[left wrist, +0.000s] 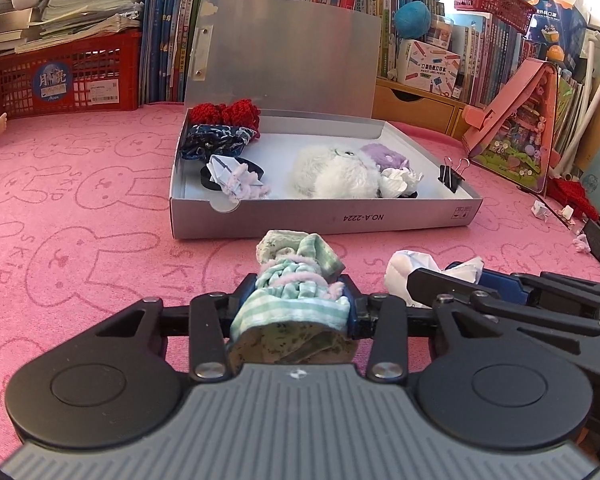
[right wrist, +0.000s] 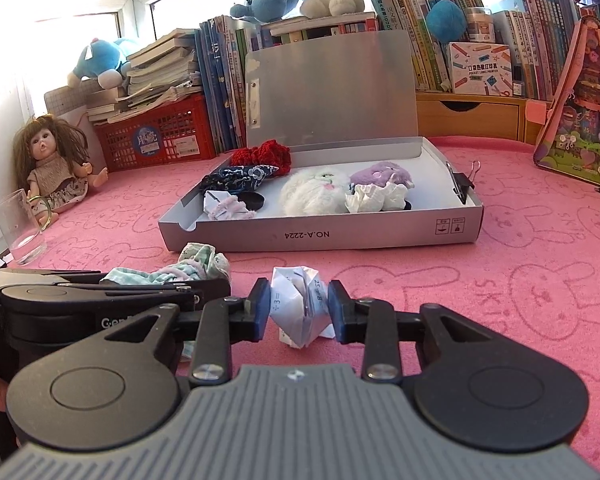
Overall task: Organize objects
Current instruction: 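Carry the cloth over the box with the left gripper while the right gripper carries the paper there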
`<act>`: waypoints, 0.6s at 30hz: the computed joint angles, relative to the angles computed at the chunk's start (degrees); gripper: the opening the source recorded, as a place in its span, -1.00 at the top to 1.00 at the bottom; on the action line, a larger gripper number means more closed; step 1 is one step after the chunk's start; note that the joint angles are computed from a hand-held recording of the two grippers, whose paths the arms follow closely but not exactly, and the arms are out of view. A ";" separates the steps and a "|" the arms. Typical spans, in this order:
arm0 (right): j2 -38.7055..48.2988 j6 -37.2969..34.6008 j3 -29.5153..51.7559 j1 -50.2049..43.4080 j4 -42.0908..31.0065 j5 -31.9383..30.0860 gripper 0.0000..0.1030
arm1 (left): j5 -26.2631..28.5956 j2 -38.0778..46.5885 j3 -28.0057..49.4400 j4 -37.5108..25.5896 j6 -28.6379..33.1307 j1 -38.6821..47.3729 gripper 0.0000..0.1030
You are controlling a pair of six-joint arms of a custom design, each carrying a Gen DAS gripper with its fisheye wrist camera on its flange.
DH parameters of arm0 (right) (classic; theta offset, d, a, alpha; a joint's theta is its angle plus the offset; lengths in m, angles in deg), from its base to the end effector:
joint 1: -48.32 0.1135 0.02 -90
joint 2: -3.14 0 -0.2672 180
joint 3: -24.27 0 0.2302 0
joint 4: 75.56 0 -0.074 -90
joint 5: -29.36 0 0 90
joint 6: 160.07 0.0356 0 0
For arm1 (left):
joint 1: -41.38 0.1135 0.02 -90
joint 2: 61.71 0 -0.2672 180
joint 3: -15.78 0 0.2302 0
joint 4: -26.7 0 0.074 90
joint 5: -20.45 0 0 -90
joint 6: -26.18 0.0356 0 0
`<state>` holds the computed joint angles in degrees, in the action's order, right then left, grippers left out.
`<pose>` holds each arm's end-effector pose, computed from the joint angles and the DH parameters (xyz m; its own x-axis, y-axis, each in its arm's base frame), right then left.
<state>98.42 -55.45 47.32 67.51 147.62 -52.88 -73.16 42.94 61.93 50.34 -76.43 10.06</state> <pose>0.2003 0.0646 0.1073 -0.4978 0.0916 -0.8624 -0.0915 0.9833 0.1572 0.2555 -0.1529 0.1131 -0.5801 0.0980 -0.8086 0.3566 0.9231 -0.1440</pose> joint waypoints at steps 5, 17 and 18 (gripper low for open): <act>-2.77 -0.24 0.52 -0.56 -1.94 -0.48 0.30 | -0.21 -2.07 0.41 -0.93 0.46 -0.14 0.12; -8.37 0.18 2.66 -2.13 -5.69 1.33 0.32 | -0.61 -4.35 5.53 -5.43 4.19 0.78 0.10; -8.85 0.09 2.86 -2.69 -6.08 1.11 0.32 | -0.41 -4.48 5.97 -5.80 4.29 1.06 0.10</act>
<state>89.57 -55.36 50.18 64.82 141.54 -51.78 -73.57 38.46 67.89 44.54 -72.14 11.12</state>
